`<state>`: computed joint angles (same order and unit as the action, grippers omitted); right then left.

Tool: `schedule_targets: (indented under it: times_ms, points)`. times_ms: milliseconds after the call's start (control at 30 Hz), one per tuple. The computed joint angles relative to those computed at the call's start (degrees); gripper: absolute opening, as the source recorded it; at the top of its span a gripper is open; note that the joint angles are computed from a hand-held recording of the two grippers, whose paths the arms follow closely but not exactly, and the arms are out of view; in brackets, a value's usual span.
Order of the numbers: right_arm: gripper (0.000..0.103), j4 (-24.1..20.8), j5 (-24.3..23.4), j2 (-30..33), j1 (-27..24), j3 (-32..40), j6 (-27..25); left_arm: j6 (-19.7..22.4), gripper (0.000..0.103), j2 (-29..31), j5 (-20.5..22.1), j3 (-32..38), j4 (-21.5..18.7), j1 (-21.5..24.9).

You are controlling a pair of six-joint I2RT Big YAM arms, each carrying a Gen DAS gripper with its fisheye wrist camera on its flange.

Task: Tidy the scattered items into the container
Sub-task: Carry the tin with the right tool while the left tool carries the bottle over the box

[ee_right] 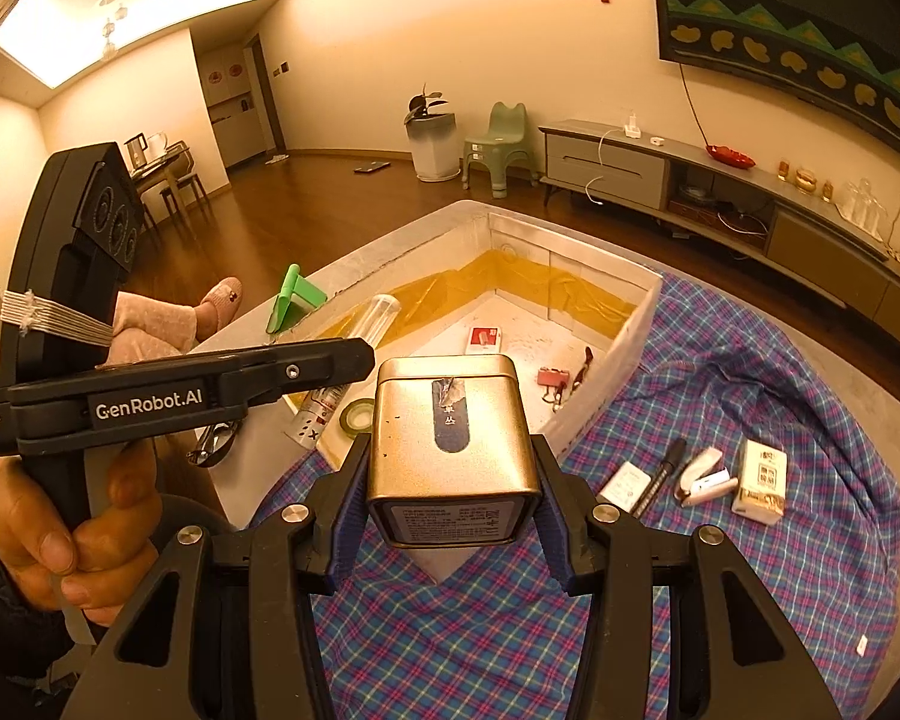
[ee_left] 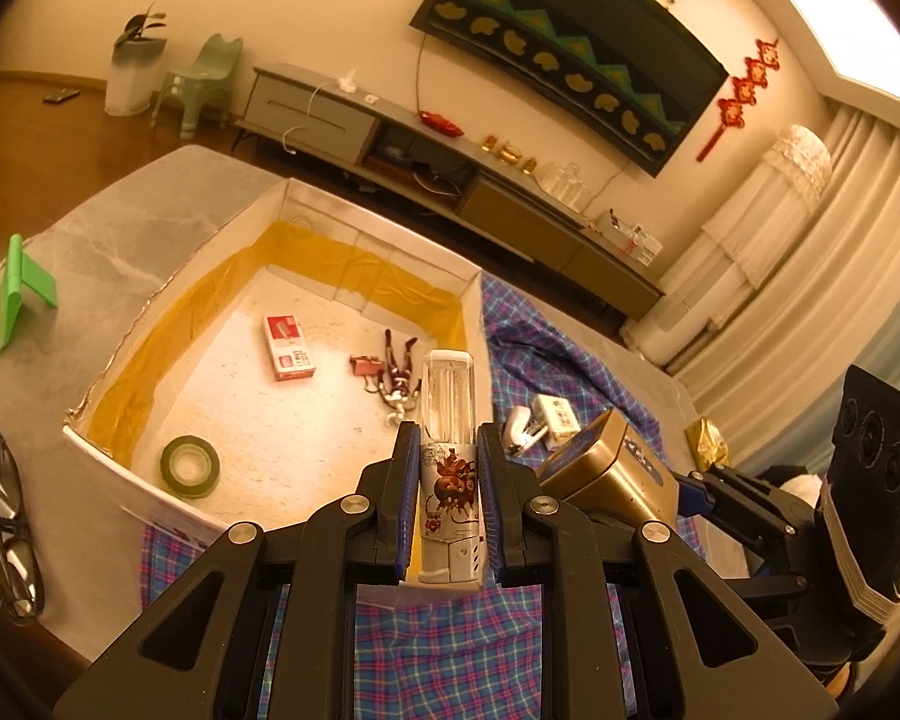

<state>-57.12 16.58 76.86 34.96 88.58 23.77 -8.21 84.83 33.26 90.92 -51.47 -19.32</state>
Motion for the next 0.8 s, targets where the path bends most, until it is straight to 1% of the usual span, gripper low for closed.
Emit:
schedule_targets:
  times_ms: [467,800]
  points:
    - [0.050,-1.1,-2.6,5.1,-1.9,4.0,-3.3,-2.4,0.019,4.8,0.8,4.3,-1.5,0.9]
    - [0.050,-2.0,-5.0,8.6,-3.6,6.9,-6.0,-2.9,0.019,8.2,0.1,7.3,-4.2,0.9]
